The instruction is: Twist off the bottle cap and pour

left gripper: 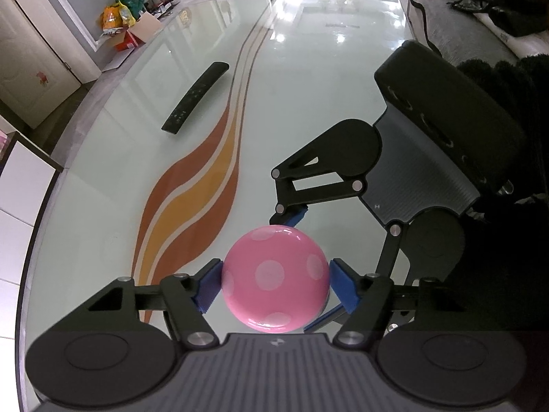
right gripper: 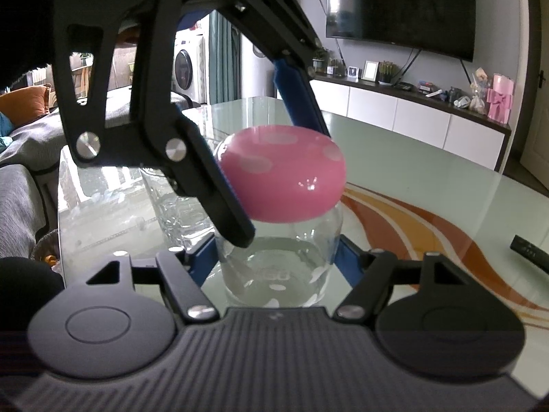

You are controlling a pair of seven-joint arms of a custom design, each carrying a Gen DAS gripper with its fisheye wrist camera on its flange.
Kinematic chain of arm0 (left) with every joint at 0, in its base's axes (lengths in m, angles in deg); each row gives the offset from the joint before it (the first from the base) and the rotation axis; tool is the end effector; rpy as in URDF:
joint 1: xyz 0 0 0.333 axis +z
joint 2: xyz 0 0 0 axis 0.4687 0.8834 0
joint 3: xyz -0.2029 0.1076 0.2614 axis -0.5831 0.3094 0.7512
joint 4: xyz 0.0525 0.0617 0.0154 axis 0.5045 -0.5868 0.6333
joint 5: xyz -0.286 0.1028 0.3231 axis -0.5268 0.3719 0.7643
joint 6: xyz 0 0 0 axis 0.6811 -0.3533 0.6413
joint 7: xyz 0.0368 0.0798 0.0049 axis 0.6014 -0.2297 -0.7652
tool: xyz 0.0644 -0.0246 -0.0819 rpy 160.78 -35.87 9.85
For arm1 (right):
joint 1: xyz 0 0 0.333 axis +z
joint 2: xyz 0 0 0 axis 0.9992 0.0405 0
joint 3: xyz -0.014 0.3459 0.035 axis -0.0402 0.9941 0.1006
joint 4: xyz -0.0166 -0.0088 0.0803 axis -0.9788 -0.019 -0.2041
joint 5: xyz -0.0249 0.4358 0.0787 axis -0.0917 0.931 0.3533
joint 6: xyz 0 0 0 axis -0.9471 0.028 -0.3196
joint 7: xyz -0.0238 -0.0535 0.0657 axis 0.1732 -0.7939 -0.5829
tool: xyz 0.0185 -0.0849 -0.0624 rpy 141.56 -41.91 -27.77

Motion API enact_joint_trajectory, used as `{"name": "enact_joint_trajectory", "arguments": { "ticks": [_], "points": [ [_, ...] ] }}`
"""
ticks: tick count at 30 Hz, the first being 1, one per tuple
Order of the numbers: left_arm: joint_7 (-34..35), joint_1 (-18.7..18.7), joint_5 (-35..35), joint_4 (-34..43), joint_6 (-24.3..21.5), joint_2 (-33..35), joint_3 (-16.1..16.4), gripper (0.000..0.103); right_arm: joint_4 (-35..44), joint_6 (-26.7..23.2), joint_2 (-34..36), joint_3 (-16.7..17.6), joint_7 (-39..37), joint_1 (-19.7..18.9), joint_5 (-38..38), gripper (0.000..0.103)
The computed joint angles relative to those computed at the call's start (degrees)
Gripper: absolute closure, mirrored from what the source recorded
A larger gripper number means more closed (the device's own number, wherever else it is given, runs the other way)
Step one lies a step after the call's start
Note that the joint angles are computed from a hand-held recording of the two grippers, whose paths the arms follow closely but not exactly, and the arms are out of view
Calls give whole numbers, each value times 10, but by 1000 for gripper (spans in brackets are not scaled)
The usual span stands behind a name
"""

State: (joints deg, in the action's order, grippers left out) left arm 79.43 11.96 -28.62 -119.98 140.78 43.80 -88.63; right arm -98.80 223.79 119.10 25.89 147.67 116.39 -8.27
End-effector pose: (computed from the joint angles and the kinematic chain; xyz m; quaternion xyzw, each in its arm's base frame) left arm 0.5310 -0.3125 0.4137 -0.1548 0.9656 -0.1733 0.1165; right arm 0.5029 0.4833 0.2732 -0.8216 0.2669 -0.1614 0.4771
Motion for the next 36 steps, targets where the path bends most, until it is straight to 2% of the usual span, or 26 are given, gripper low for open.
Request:
{"name": "enact_joint_trajectory", "arguments": {
  "ticks": [7,18,30,36],
  "points": [
    [-34,-1,7,-5,8,-3,1,34,-13,11,-6,-9,-4,16,21,31],
    [-136,-6,53,-24,40,-10,3,34,-23,28,-10,-29,-20,47,78,31],
    [-269,-7,120,-29,47,-12,5,35,-18,40,-6,-43,-39,68,128,31],
    [-316,-8,148,-30,43,-16,5,35,-13,39,-2,-40,-41,66,130,31]
  ]
}}
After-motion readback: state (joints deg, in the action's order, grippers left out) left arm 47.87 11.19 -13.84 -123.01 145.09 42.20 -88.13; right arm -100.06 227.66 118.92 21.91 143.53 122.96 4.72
